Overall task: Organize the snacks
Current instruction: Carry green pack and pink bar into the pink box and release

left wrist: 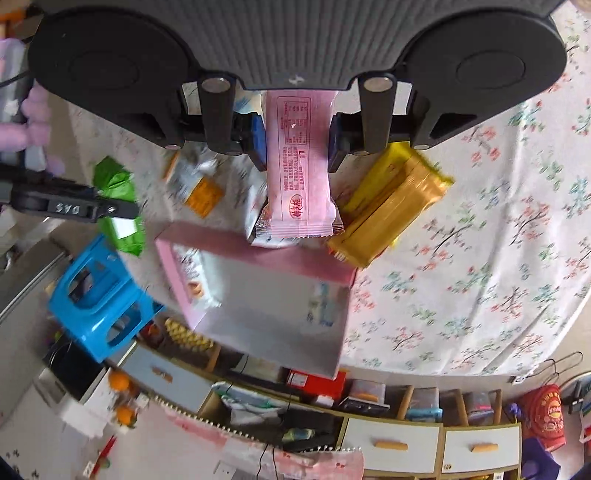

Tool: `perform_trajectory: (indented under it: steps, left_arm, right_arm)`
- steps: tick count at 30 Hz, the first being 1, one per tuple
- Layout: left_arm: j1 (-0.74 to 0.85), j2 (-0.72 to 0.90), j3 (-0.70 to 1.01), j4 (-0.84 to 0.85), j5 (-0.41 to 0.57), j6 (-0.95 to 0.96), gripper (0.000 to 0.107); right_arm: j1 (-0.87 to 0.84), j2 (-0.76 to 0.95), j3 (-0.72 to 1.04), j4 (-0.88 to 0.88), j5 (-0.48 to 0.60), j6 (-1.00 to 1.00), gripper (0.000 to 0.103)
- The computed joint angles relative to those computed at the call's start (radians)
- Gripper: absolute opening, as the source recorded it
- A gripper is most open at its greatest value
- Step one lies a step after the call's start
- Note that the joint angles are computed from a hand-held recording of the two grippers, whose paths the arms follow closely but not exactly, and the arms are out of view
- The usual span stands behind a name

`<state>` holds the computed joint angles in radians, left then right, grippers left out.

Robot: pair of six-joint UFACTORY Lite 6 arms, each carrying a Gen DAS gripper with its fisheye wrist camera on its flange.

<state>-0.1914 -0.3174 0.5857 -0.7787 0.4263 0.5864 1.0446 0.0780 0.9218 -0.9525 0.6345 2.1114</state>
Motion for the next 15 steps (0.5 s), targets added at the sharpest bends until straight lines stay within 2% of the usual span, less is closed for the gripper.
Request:
perform_trajectory:
  steps: [5,8,12,15]
  left_arm:
    - [-0.011,0.192,0.166,-0.2,-0.006,0.158,0.029]
    - [-0.036,0.317,0.277,-0.249,-0.051,0.205,0.029]
    - [-0.039,0.484,0.414,-0.393,-0.073,0.342,0.029]
    - [-0.034,0.546,0.453,-0.519,-0.068,0.463,0.029]
  right_arm:
    - [-0.081,0.038,0.084,-0.045,-0.067,-0.042,0.043]
    - [-0.147,0.084,0.139,-0.088,-0.137,-0.056,0.043]
    - [-0.218,0.158,0.192,-0.269,-0.233,0.057,0.044]
    - [-0.259,0.212,0.209,-0.465,-0.276,0.23,0.044]
